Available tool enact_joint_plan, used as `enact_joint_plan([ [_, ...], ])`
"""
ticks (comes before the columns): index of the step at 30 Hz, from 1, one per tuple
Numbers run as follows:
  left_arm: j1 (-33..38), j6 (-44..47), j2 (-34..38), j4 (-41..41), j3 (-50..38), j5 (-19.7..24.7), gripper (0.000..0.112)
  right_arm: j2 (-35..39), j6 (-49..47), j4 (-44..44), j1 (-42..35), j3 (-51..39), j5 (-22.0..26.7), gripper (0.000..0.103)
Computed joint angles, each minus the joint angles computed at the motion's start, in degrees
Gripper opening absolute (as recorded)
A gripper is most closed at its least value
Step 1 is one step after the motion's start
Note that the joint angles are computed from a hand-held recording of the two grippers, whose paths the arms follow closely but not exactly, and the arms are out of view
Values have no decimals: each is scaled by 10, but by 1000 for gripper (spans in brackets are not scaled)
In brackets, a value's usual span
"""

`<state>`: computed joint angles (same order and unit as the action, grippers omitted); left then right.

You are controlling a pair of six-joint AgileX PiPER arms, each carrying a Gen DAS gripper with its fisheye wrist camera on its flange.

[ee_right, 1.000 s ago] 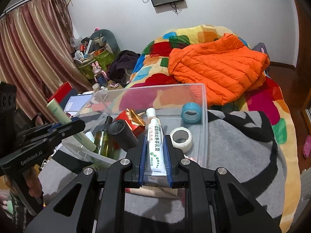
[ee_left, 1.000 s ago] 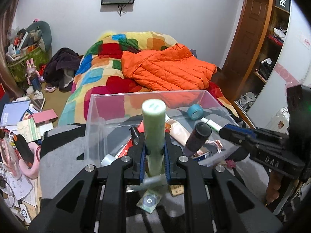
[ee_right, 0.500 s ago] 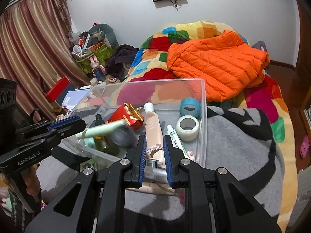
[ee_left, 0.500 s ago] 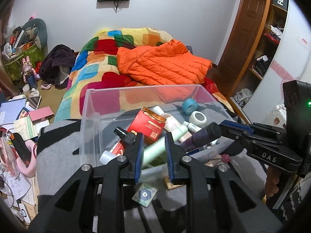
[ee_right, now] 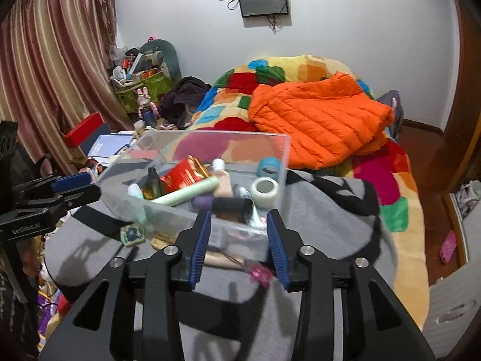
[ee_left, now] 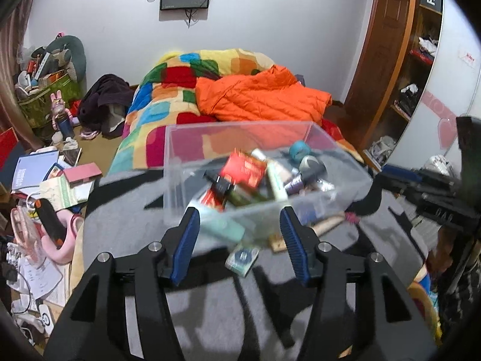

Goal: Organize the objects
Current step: 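Grasp the small green dial box with the left tool while the right tool grasps the pink hair clip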

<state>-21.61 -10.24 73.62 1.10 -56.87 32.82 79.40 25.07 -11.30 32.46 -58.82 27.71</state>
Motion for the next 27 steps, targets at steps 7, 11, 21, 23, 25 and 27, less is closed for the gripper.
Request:
enact_joint_plan([
  [7, -12, -9, 14, -1, 46, 0, 58, -12, 7, 1, -14, 49, 6, 42],
  [11, -19, -34, 45, 9, 48, 0, 58, 3, -19, 40, -23, 68, -3, 42],
  [21, -24, -40, 111, 25, 9, 10, 58, 86, -39, 40, -23, 38, -12, 42],
  [23, -22, -41, 122, 20, 6, 9, 58, 98, -37, 36, -22, 30, -8, 42],
  [25, -27, -66, 124, 42, 12, -4, 57, 102, -39, 39, -24, 35, -20, 39],
  [27, -33, -85, 123, 59, 16, -10, 57, 97, -41, 41, -24, 44, -33, 28],
])
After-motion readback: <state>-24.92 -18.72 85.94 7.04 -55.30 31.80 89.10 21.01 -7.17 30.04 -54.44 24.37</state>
